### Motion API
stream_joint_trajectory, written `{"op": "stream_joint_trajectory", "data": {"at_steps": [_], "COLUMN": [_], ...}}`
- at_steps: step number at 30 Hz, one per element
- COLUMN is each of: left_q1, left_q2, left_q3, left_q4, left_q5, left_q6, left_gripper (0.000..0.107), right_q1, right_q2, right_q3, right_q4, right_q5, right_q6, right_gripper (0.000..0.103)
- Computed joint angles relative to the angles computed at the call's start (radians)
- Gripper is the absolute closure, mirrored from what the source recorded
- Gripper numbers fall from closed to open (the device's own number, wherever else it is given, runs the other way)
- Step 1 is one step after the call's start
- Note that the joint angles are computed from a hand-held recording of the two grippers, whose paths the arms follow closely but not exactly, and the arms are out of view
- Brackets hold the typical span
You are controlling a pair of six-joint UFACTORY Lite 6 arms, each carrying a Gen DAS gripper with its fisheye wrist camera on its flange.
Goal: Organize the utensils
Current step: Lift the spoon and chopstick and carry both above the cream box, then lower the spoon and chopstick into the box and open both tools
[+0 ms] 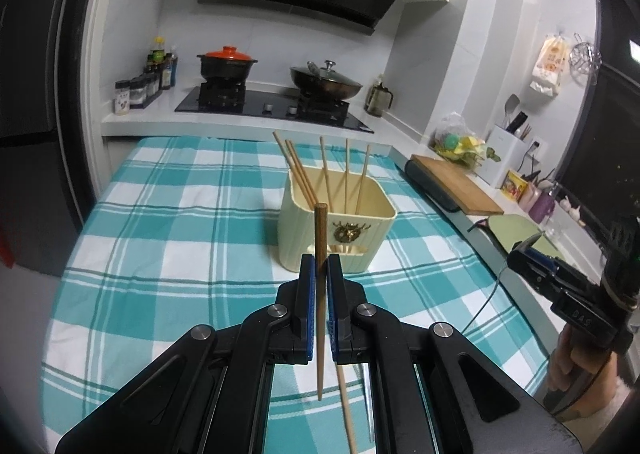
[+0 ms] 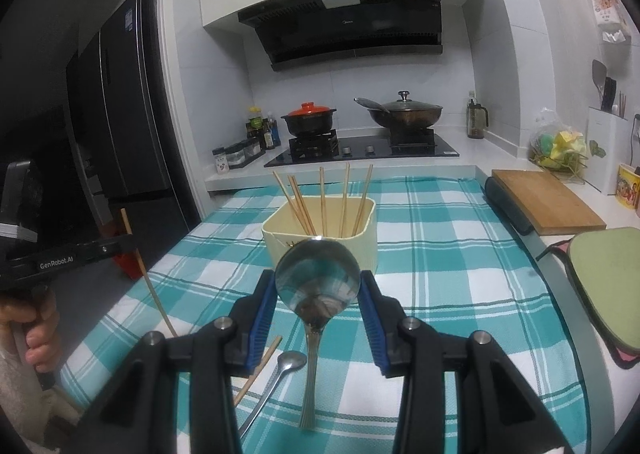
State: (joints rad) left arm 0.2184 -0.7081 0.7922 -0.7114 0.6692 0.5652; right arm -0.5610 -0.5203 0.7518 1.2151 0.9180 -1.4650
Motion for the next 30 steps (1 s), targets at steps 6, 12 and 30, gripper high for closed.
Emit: {"op": "stream_joint_trajectory", "data": {"at_steps": [6, 12, 30], "left_q1": [0.022, 0.011, -0.213], "left_q2": [0.135, 0.354, 1.239], "left_q3": [0.182, 0.501, 1.48], "left_q4": [-0.051, -0.027, 0.392], "left_q5": [0.039, 0.05, 0.017], "left_q6": [0.037, -0.006, -0.43], "left_gripper": [0.103, 0.103, 0.103], "right_q1": [0.113, 0.241, 0.511], "right_q2": [0.093, 0.276, 1.13], "right_q3": [0.159, 0.452, 1.47], "right_q4": [-0.042, -0.099, -0.456], "right_q5": [-0.056, -0.127, -0.267], "right_q6": [0.084, 0.225, 0.658], "right_gripper": [0.061, 0.061, 0.061]}}
